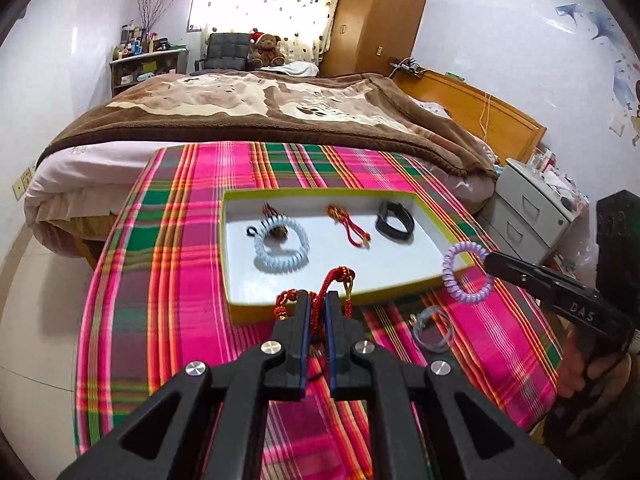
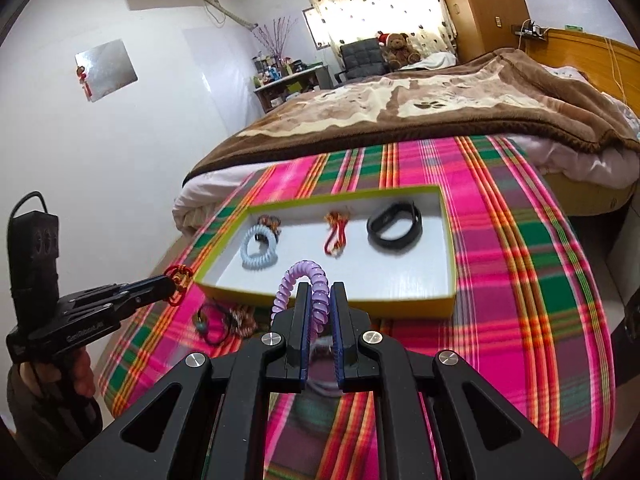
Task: Organize jewelry
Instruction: 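Drop the red bundle into the box with the left tool while the right releases the lilac coil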
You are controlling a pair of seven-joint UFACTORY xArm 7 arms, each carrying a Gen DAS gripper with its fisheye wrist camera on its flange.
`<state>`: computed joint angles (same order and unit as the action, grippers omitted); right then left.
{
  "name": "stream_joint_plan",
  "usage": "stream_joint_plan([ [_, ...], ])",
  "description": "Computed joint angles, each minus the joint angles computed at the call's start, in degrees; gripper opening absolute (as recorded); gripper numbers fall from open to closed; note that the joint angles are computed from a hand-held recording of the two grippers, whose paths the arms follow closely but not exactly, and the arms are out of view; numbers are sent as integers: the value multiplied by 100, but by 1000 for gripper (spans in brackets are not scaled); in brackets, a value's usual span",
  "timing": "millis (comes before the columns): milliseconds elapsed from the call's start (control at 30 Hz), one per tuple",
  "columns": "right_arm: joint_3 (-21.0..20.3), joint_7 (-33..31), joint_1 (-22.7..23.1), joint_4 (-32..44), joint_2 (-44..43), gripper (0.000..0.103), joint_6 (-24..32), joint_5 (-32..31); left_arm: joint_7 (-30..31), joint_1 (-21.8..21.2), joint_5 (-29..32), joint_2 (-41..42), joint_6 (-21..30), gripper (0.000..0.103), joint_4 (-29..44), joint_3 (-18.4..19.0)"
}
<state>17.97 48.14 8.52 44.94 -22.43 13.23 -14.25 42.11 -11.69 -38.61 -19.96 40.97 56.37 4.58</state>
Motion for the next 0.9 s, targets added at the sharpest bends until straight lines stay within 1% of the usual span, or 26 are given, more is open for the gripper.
stream_joint_plan([
  [67,55,46,-124,134,77,9,45,-116,1,-26,-50,159,13,7,174,-2],
  [133,29,65,-172,253,183,9,87,-169,5,-43,-178,383,130,7,423,4],
  [233,-36,129,-254,383,324,9,125,-258,-50,1,-171,655,87,7,705,-147],
  [300,-72,176,-304,490,446,9,191,-339,-95,22,-226,872,164,7,937,-214],
  [500,-262,237,-286,673,736,9,425,-532,-387,133,-279,1538,215,7,1555,-530],
  [567,-272,332,-321,717,817,9,547,-720,-536,154,-145,1772,221,7,1747,-652],
  [633,-424,216,-202,723,904,9,544,-613,-624,180,-49,1949,242,7,1870,-749],
  [767,-558,188,-146,741,1004,9,577,-618,-822,240,89,2188,270,7,2031,-880],
  [900,-557,286,-166,858,1128,9,770,-844,-1102,272,363,2415,281,7,2196,-972],
])
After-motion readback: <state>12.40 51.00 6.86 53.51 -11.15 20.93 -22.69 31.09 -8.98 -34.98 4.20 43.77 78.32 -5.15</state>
